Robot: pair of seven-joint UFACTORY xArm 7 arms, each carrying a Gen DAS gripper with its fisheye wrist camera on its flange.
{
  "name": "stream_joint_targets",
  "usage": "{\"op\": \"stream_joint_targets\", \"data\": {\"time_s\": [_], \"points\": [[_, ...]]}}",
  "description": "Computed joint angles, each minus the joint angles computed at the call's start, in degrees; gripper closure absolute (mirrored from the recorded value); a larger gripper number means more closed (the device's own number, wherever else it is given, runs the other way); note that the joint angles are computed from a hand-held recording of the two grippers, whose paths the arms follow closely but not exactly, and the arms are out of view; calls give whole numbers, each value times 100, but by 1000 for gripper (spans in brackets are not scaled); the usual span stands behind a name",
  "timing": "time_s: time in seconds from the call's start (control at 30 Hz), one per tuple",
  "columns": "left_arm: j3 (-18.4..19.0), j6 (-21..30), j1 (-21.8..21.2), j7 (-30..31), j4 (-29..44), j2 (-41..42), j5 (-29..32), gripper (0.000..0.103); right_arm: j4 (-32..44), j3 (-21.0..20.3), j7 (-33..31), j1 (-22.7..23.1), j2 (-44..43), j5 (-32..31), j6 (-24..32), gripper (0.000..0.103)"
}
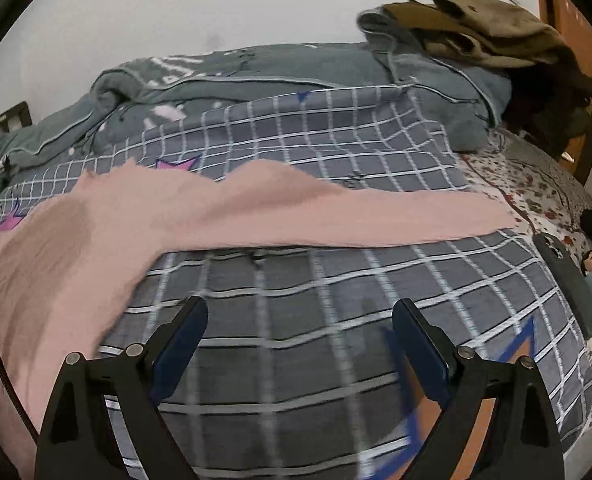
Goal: Fold small clothes
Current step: 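Fold the held sleeve across the sweater body with the left gripper, then release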
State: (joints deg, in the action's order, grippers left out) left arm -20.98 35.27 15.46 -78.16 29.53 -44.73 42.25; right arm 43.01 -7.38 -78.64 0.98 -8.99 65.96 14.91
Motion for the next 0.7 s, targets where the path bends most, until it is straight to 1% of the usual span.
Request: {"op": "stream_joint_targets", "data": {"time_s": [0.1, 0.2, 0.23, 0.3, 0.37, 0.43, 0.5, 0.57, 0.63, 0.7], "points": [[-478, -299, -12, -211, 835, 1121, 135, 97, 223, -99, -142, -121, 216, 161, -38, 11], [-918, -560, -108, -664, 1608, 2311, 557, 97, 530, -186, -45, -437, 452, 105, 406, 13], [-1063, -606, -138, -858, 1813, 2657, 738, 97, 610, -172, -59, -532, 520, 127, 468, 15], [-1364, -563, -203, -1250, 2289, 3460, 1234, 97, 766, -127, -227, -700, 663, 244, 472, 17], [-1503, -456, -381, -1503, 2685, 4170, 1646, 97, 903, -65, -425, -849, 787, 390, 460, 20], [-1516, -323, -647, -1579, 3013, 4748, 1866, 97, 1058, -20, -537, -1001, 922, 439, 536, 21], [-1453, -197, -926, -1718, 3216, 5148, 2144, 97, 1207, 51, -575, -1119, 1062, 473, 553, 21], [-1333, -343, -1077, -1695, 3237, 5278, 2166, 97, 1369, 111, -516, -1236, 1215, 455, 625, 21], [-1217, -439, -1179, -1491, 3254, 5332, 2011, 97, 1567, 172, -250, -1342, 1408, 297, 715, 21], [-1080, -565, -1264, -1323, 3261, 5373, 1901, 96, 1702, 247, -135, -1460, 1526, 255, 829, 21]]}}
